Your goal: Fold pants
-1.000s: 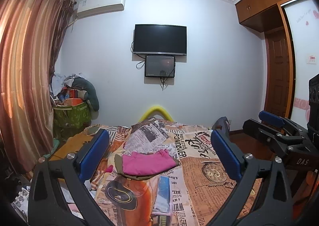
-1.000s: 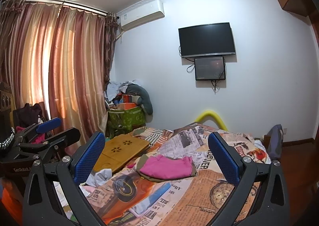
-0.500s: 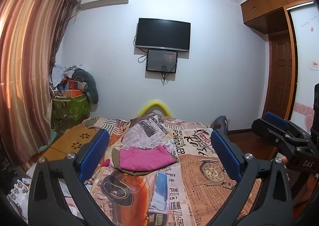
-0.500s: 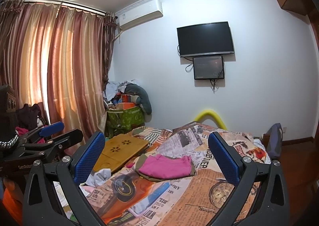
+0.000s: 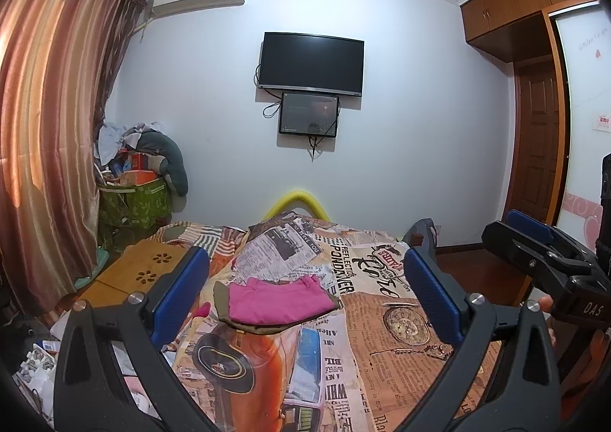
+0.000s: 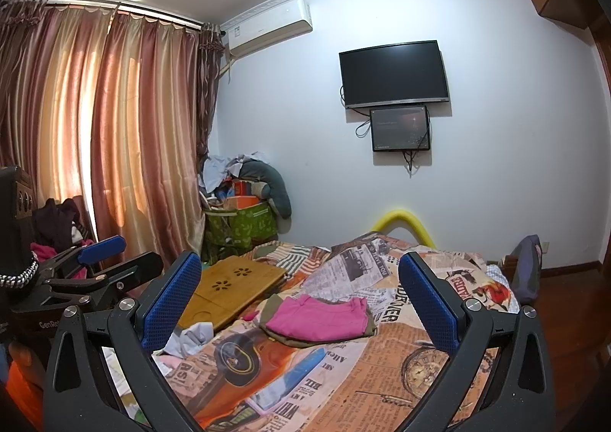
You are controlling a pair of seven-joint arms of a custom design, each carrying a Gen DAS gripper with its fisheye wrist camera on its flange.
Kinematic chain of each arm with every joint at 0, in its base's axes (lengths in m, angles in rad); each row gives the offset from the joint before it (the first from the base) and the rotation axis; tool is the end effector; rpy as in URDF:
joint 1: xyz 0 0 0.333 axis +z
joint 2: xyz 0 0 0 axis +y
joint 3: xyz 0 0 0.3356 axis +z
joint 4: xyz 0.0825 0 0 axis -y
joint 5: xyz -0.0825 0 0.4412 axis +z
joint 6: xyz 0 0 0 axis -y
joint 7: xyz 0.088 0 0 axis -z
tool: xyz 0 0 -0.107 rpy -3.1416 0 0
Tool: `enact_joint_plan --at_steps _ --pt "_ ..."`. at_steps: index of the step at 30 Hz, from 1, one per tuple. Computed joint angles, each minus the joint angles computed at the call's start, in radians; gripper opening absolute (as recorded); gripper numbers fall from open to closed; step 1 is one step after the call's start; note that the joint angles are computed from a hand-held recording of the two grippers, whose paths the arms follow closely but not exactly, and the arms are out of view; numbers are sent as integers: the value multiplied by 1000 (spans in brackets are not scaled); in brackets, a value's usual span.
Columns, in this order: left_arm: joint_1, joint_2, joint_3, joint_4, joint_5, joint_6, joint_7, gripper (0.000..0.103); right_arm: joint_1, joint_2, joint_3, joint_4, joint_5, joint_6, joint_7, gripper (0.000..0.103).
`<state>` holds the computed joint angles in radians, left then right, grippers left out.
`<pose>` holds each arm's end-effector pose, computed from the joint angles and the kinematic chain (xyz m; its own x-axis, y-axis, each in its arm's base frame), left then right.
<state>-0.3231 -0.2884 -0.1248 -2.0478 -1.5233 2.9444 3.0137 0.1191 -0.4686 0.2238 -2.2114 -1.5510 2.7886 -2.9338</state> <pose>0.5234 -0.1887 0.6576 -0.5788 -0.8113 0.0819 -0.2114 0.0523 -0.9760 0.4535 0.2311 0.6427 -0.0639 -0.9957 -0.0671 -0.1369 0.0753 -0.9877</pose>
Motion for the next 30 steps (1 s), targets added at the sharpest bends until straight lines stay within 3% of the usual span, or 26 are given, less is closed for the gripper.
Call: enact_joint_plan --at_steps 18,30 --pt "-2 0 -5 4 -22 8 43 103 -1 3 -2 0 5 8 -3 103" --pt "-9 2 2 -3 30 -11 2 103 -4 6 0 1 26 9 -14 103"
